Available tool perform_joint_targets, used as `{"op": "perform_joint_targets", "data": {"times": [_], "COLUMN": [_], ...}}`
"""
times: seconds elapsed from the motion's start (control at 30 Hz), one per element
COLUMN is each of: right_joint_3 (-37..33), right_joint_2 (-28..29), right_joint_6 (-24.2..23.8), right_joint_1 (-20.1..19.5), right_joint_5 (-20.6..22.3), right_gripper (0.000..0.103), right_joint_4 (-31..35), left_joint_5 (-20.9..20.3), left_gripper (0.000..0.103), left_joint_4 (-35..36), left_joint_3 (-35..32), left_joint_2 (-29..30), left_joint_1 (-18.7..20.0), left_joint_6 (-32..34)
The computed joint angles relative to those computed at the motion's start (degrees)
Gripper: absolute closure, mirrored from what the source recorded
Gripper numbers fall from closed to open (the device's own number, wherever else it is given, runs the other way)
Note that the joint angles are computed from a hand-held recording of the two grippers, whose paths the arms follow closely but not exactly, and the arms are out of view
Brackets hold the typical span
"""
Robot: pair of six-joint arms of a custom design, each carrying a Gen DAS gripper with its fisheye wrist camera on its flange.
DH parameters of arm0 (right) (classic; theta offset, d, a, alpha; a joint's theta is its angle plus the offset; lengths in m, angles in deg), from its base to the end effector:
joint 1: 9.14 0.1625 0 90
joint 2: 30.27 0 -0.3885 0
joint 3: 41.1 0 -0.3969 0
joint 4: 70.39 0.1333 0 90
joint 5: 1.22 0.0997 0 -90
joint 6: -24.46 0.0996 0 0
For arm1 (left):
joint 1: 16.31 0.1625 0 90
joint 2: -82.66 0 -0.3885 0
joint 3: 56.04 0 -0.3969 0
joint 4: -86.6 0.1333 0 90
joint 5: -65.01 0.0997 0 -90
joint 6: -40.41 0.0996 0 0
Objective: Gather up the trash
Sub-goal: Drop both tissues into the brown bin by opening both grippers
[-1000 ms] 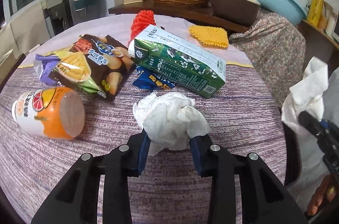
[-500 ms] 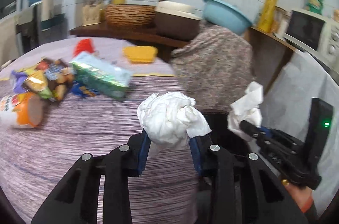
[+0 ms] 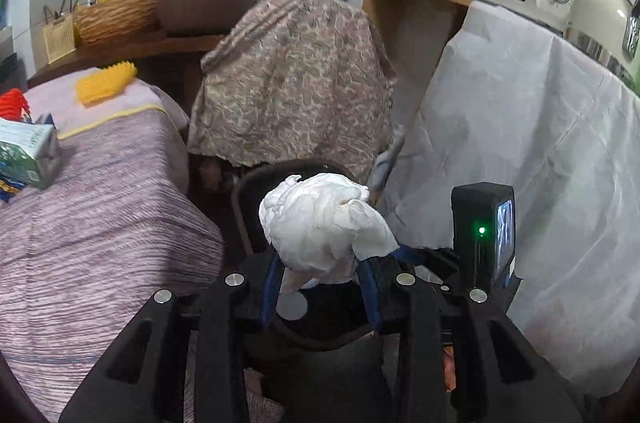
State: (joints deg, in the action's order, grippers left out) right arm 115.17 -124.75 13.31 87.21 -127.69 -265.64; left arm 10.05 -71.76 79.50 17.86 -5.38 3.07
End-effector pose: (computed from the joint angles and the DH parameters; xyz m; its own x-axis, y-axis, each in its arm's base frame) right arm 0.1051 -0.2748 0.2105 -0.8130 0.1719 0.5563 -0.2421 0.7692 -0.5914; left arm -0.3493 -0.2615 0.0537 -0.6998 0.5278 -0.4813 0.7000 0.6410 -0.3149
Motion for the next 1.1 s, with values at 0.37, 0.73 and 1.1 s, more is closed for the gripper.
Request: {"op": "perform_joint_targets", "data": {"times": [0.37, 0.73, 1.1], "right_joint_3": [2.41, 4.30, 3.09], "right_joint_2": [-1.46, -14.27, -18.60], "right_joint_6": [-2.91, -2.08, 0.16], "right_joint_1": [-1.47, -0.17, 3.06], "right_joint_5": [-3.75, -2.51, -4.17], "right_gripper": [0.029, 0.016, 0.013], "right_joint_4": [-7.40, -1.66, -0.70], "left_joint_5": [-4.32, -6.68, -7.24], "left_gripper": [0.069, 0.068, 0.037], "left_joint_4": [-1.37, -1.75, -2.49], "left_joint_3": [-3.49, -8.69, -8.73], "left_joint_2": [9.33, 18.09, 19.21], "left_joint_1": [4.87, 10.10, 10.76], "left_joint_6": [2.39, 8.34, 7.41]}}
